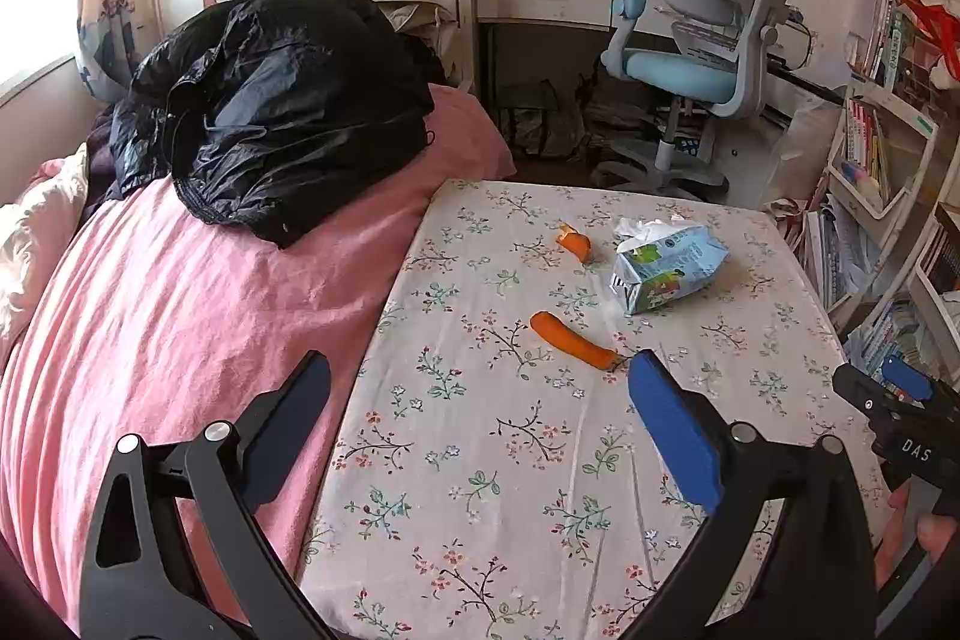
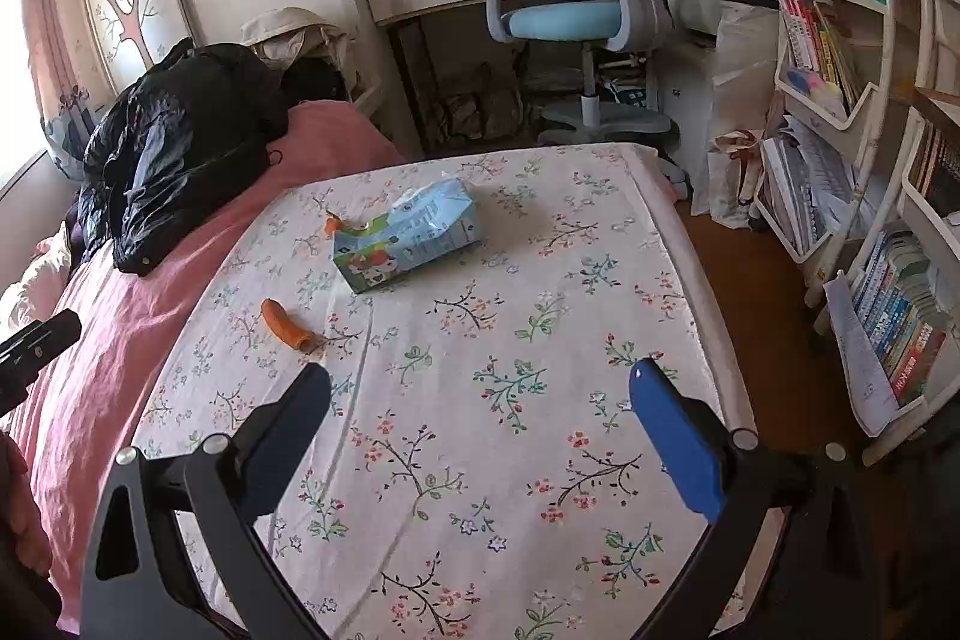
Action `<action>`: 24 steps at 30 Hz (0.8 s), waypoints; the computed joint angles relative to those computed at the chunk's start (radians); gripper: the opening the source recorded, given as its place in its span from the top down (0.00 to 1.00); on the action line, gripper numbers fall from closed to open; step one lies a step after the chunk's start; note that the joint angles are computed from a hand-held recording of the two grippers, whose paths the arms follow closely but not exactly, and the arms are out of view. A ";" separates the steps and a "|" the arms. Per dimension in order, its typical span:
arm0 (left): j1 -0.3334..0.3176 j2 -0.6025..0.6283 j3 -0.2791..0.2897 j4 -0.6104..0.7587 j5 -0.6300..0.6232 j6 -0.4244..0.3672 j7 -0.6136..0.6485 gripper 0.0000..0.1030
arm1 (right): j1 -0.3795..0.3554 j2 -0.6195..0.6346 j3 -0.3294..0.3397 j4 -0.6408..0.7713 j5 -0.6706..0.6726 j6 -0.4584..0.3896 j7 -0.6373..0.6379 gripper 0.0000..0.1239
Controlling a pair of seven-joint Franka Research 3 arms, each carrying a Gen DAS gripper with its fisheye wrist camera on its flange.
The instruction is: Collect trash
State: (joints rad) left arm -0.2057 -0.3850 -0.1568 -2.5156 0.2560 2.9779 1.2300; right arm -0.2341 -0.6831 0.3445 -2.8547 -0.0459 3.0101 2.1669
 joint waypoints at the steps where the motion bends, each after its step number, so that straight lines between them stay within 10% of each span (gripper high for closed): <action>1: 0.000 0.002 0.001 0.001 -0.001 -0.002 -0.001 0.07 | 0.001 0.002 0.000 0.001 -0.001 0.000 -0.001 0.23; 24: 0.009 0.006 -0.005 0.006 0.014 -0.009 -0.012 0.07 | 0.012 0.003 -0.012 -0.002 0.006 0.000 -0.013 0.23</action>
